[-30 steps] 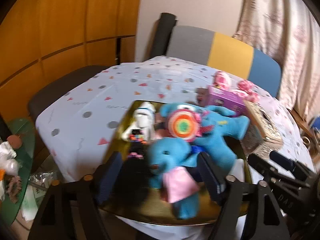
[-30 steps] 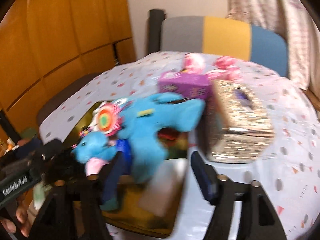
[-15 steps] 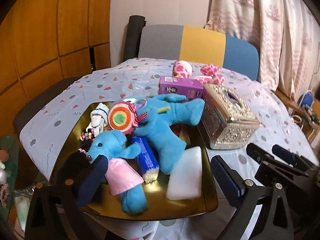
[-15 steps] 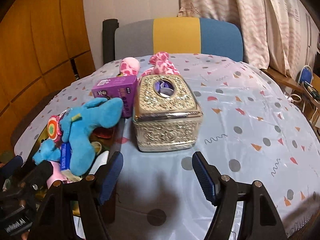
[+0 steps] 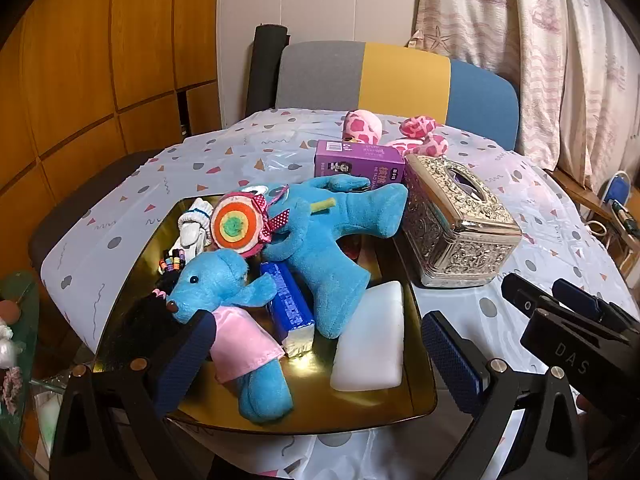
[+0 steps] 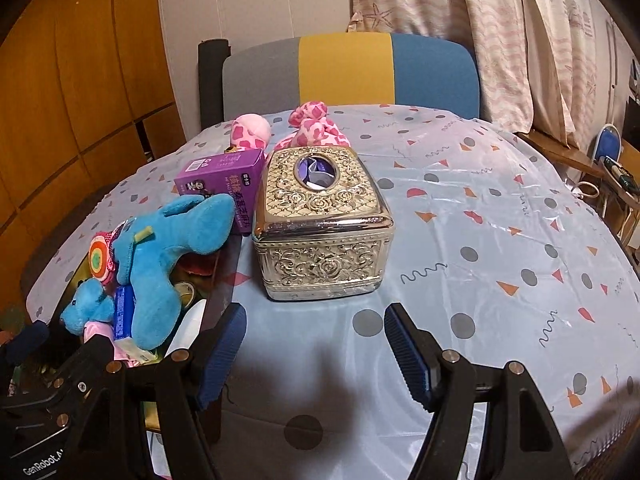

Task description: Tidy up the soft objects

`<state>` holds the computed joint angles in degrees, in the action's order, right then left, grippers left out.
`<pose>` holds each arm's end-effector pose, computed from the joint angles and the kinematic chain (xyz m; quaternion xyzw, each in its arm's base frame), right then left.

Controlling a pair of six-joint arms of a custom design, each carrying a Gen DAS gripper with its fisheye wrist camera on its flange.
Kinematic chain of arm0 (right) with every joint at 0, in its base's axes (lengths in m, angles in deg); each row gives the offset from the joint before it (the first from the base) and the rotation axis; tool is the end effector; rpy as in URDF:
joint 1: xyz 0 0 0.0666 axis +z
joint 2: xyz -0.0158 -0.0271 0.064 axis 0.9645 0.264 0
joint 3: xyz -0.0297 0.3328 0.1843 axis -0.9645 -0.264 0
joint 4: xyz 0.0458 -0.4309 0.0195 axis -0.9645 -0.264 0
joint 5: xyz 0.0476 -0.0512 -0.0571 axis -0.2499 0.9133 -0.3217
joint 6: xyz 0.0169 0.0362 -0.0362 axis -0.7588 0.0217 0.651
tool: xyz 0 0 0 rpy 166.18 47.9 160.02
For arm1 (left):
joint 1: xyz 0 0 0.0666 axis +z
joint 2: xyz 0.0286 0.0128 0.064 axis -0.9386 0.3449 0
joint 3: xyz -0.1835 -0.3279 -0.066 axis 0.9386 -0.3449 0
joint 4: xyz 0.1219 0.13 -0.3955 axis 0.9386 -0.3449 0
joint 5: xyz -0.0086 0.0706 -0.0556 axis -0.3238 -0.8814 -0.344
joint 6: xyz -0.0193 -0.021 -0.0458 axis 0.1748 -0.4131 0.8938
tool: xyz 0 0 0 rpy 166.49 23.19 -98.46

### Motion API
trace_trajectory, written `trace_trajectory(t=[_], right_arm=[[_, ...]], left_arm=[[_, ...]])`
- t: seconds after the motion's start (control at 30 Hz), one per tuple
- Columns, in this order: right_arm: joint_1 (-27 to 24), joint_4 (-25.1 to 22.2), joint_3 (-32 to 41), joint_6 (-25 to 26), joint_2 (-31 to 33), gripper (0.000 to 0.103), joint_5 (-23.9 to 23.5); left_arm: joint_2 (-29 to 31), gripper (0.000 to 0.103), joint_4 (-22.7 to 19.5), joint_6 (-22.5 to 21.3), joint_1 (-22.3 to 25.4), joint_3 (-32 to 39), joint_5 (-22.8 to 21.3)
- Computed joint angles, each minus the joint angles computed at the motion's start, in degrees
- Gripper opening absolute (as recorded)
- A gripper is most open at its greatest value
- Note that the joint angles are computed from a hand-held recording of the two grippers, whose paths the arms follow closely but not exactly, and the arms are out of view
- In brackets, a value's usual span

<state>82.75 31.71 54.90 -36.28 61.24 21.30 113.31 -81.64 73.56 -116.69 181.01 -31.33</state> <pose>0.5191 0.0885 0.4033 -0.2723 0.8662 0.1752 0.3805 0.3930 -0.3807 0.4025 -0.3168 0.8512 0.1251 0.3993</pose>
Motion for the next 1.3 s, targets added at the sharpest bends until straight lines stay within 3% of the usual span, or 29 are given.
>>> trace_trajectory(t=[1.3], right_arm=[[-0.06, -0.74, 0.03, -0.11, -0.46, 0.073, 0.02]], left_arm=[[-0.15, 0.103, 0.69, -0.59, -0.34, -0.12, 0.82]])
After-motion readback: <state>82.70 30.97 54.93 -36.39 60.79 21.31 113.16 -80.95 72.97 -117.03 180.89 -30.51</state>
